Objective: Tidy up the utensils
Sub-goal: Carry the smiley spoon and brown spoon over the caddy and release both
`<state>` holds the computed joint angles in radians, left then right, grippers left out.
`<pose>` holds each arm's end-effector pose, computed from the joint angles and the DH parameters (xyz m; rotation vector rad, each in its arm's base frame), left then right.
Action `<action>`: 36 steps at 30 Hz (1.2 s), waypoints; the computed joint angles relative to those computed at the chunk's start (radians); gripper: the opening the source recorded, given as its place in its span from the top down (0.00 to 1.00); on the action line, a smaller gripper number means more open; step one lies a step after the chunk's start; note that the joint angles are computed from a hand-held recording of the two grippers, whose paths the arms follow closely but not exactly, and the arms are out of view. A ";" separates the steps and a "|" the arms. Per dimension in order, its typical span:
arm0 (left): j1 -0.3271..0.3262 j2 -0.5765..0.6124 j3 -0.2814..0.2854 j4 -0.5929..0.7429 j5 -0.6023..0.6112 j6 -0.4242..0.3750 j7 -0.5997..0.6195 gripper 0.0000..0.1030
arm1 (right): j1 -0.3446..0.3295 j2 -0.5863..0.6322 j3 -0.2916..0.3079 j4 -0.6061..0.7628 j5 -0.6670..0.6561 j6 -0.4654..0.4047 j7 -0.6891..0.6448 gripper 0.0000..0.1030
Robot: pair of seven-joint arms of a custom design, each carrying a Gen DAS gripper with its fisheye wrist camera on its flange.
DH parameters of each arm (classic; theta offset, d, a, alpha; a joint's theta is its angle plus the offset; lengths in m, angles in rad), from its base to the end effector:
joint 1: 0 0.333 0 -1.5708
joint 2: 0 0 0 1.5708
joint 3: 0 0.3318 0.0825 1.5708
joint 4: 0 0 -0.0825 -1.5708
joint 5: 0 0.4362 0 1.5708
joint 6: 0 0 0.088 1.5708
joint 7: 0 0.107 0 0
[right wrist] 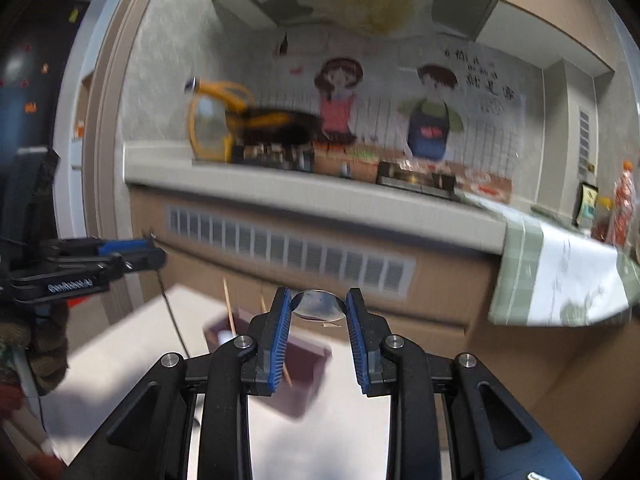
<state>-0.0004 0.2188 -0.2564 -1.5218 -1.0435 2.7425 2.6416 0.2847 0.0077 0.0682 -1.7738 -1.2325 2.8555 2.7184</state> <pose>0.7184 -0.1310 0.6464 -1.1284 1.9318 -1.4687 0.5992 0.2750 0.6446 -1.5895 1.2647 -1.1069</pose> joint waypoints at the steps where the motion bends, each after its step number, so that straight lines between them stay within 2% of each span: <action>1: -0.009 0.021 0.004 0.025 0.025 0.013 -0.014 0.68 | -0.002 0.022 0.000 0.031 0.100 0.010 -0.095 0.76; 4: -0.023 0.093 0.005 0.104 0.127 0.036 -0.060 0.68 | -0.006 0.100 0.005 0.112 0.417 0.006 -0.360 0.76; 7: -0.026 0.159 -0.007 0.169 0.208 0.044 -0.098 0.68 | 0.007 0.158 -0.006 0.164 0.548 -0.026 -0.478 0.76; 12: -0.017 0.263 -0.027 0.266 0.303 0.011 -0.206 0.68 | 0.010 0.255 0.003 0.237 0.768 -0.099 -0.665 0.76; 16: 0.009 0.344 -0.064 0.344 0.321 -0.059 -0.251 0.68 | 0.021 0.334 -0.004 0.299 0.864 -0.165 -0.734 0.75; 19: 0.019 0.418 -0.078 0.438 0.355 -0.192 -0.265 0.66 | -0.009 0.385 0.029 0.345 0.992 -0.197 -0.833 0.74; 21: 0.015 0.432 -0.074 0.446 0.373 -0.209 -0.277 0.65 | -0.006 0.402 0.022 0.351 1.024 -0.191 -0.855 0.74; 25: 0.070 0.359 -0.117 0.310 0.286 -0.132 -0.219 0.57 | 0.027 0.397 -0.019 0.327 1.002 -0.159 -0.818 0.74; 27: 0.097 0.310 -0.128 0.232 0.225 -0.098 -0.185 0.57 | 0.048 0.360 -0.043 0.266 0.953 -0.086 -0.780 0.74; 29: 0.114 0.241 -0.116 0.122 0.184 -0.063 -0.149 0.57 | 0.076 0.313 -0.070 0.195 0.885 -0.014 -0.722 0.74; 31: 0.120 0.188 -0.089 0.032 0.169 -0.056 -0.130 0.57 | 0.125 0.271 -0.116 0.139 0.772 0.010 -0.610 0.74; 33: 0.108 0.143 -0.045 -0.050 0.183 -0.048 -0.163 0.57 | 0.129 0.251 -0.104 0.103 0.729 0.007 -0.567 0.73; 36: 0.098 0.094 0.001 -0.150 0.190 -0.026 -0.219 0.57 | 0.056 0.254 0.027 0.041 0.918 -0.003 -0.710 0.72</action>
